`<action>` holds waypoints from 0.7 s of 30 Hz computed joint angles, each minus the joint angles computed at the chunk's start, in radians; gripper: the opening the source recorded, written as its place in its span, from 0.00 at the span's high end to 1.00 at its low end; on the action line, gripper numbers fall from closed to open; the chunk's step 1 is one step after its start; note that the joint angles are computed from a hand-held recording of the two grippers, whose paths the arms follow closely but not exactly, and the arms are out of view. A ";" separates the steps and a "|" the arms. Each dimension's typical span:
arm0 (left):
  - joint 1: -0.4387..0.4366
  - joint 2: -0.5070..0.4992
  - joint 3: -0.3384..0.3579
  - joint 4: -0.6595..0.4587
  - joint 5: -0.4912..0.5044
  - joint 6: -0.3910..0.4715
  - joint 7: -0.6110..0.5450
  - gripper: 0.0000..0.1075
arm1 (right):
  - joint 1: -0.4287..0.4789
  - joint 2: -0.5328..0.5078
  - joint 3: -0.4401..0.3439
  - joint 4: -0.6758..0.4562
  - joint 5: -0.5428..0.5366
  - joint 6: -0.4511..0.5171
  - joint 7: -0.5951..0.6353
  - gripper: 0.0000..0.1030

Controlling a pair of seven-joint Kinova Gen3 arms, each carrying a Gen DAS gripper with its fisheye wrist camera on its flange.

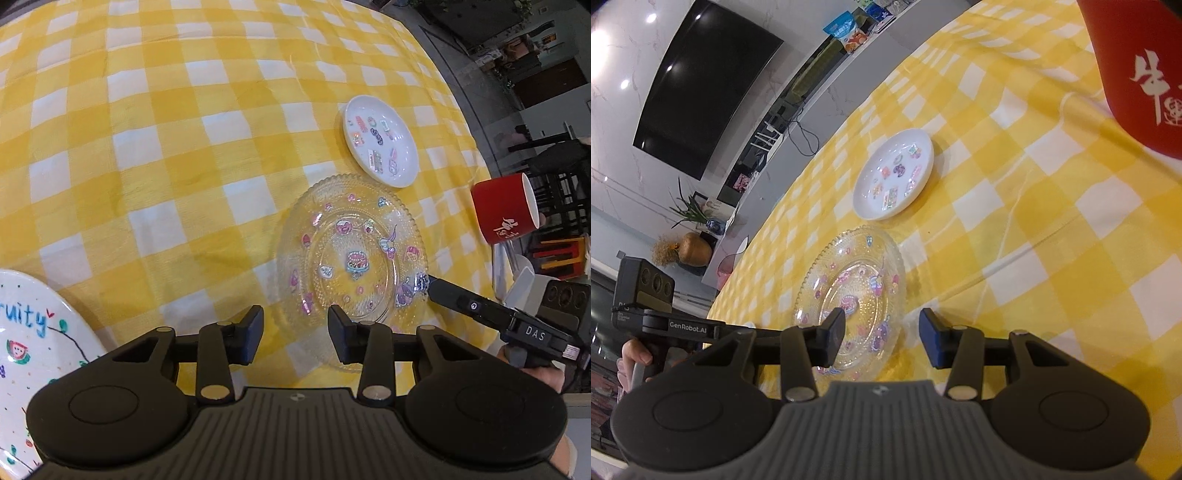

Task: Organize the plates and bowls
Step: 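Move both grippers to the rim of the clear glass plate, then close both grippers on the rim of the glass plate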

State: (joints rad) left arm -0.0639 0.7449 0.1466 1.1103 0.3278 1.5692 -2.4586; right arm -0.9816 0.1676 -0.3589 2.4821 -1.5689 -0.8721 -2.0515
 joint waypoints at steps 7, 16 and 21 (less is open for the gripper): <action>0.003 -0.030 -0.005 0.062 0.013 -0.060 0.028 0.79 | 0.003 0.019 0.009 -0.013 0.027 0.000 -0.007 0.59; -0.011 -0.032 -0.002 0.073 0.024 -0.082 0.044 0.87 | 0.002 0.027 0.017 -0.031 -0.022 0.001 0.036 0.80; -0.003 -0.054 -0.008 0.100 0.018 -0.109 0.058 0.87 | -0.002 0.033 0.010 -0.015 -0.015 -0.010 -0.021 0.89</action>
State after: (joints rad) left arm -0.0665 0.6905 0.1385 1.2101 0.3458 1.4600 -2.4005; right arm -0.9831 0.2007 -0.3486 2.4672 -1.5837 -0.8820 -2.0722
